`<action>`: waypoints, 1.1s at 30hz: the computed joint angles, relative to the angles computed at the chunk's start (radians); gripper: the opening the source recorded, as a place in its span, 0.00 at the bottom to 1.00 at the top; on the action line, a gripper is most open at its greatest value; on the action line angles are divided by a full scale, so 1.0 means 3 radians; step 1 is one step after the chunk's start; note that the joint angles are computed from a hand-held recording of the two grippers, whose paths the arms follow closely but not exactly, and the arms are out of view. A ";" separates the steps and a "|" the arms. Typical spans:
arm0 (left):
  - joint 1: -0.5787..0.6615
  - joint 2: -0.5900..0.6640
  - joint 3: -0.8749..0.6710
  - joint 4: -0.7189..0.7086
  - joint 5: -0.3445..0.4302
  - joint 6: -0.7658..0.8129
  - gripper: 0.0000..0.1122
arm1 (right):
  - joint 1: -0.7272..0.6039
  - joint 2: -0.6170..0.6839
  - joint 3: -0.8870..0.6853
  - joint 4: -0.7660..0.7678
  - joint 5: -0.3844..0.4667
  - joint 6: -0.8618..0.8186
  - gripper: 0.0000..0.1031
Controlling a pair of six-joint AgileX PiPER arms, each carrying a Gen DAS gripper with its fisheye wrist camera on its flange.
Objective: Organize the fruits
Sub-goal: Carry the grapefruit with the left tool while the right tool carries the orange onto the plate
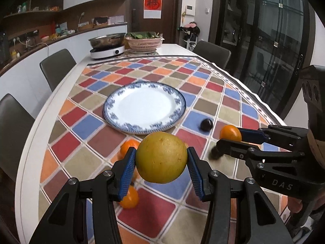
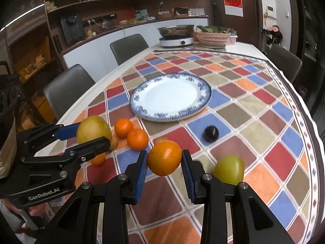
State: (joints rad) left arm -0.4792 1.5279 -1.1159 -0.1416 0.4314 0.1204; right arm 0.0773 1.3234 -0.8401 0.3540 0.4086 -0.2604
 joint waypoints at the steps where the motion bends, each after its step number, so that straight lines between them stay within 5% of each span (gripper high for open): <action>1: 0.0017 0.0025 -0.0056 -0.0016 0.0021 0.0025 0.44 | -0.0035 0.0035 -0.0070 0.0105 0.0048 -0.0110 0.34; 18: 0.0301 0.0955 -0.1588 -0.0209 0.0642 0.0336 0.44 | -0.0212 0.0998 -0.1622 -0.0037 0.0611 -0.0198 0.34; 27: 0.0468 0.1791 -0.2794 -0.0283 0.1229 0.0403 0.44 | -0.0215 0.1711 -0.2554 -0.0253 0.0921 0.0034 0.34; 33: 0.0544 0.2604 -0.4097 -0.0256 0.1946 0.0305 0.44 | -0.0231 0.2329 -0.3403 -0.0407 0.1364 0.0178 0.34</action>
